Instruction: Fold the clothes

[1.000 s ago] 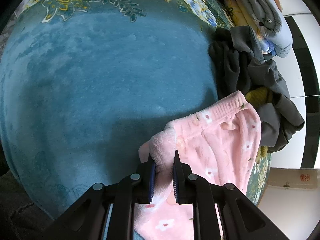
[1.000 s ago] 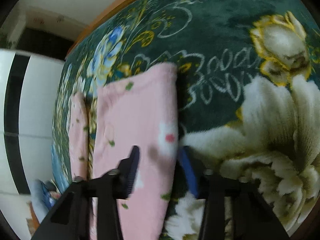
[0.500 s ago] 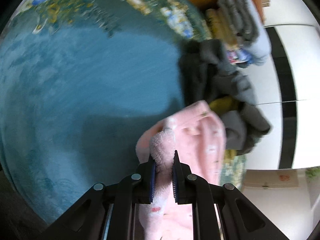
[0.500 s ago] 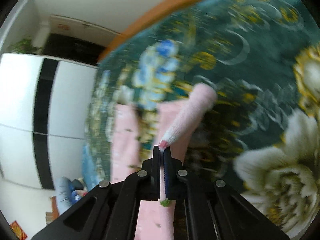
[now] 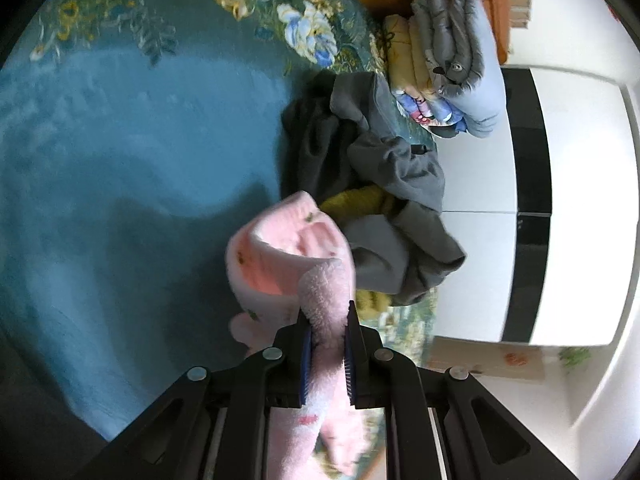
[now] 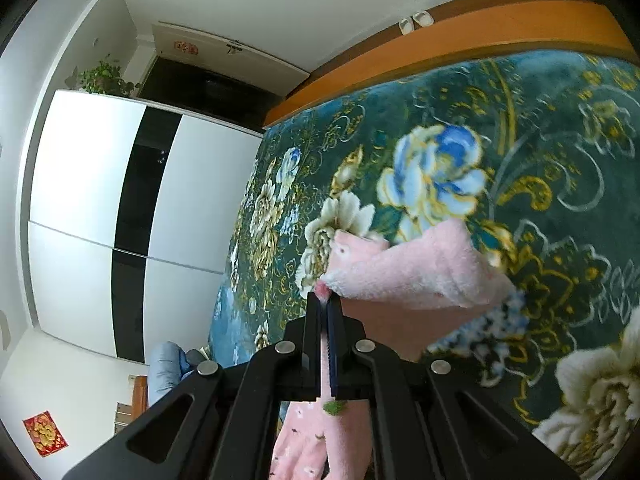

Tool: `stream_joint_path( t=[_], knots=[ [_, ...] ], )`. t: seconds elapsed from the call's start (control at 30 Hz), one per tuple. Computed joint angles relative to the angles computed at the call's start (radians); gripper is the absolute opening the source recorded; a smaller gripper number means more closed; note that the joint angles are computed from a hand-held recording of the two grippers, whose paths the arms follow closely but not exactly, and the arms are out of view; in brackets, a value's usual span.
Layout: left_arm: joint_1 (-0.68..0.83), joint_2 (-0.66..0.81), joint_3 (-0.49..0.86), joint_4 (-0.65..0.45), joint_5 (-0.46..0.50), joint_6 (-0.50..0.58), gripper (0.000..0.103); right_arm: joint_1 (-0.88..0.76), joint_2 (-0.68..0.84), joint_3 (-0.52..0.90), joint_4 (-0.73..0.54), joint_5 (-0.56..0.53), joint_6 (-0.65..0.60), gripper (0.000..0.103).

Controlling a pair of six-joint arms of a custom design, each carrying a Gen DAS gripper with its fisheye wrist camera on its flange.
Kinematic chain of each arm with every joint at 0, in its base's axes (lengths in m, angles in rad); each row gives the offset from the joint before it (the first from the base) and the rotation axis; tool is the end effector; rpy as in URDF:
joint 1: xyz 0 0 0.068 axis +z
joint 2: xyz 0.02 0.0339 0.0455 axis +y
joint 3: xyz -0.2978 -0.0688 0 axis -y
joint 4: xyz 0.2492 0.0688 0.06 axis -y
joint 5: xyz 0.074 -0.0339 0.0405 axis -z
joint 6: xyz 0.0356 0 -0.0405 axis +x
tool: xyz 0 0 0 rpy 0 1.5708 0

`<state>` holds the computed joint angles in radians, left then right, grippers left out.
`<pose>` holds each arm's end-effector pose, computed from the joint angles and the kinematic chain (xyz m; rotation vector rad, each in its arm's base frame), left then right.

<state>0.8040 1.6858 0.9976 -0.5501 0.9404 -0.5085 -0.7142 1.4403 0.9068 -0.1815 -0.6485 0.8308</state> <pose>0.2398 0.2074 0.2076 -1.3252 2.0621 -1.1674 0.2435 -0.1826 0.2666 1.2978 1.8164 0.7991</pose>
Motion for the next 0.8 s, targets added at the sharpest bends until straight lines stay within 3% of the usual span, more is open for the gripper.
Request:
stream_joint_path(
  t=[0.23, 0.57, 0.8],
  knots=[
    [-0.102, 0.163, 0.132, 0.155, 0.028, -0.295, 0.014, 0.151, 0.264, 0.337, -0.132, 0.159, 0.079, 0.002],
    [-0.208, 0.451, 0.301, 0.266, -0.097, -0.491, 0.015, 0.327, 0.664, 0.851, -0.368, 0.334, 0.143, 0.002],
    [-0.231, 0.534, 0.308, 0.408, -0.083, -0.62, 0.023, 0.388, 0.789, 0.975, -0.386, 0.356, 0.145, 0.004]
  ],
)
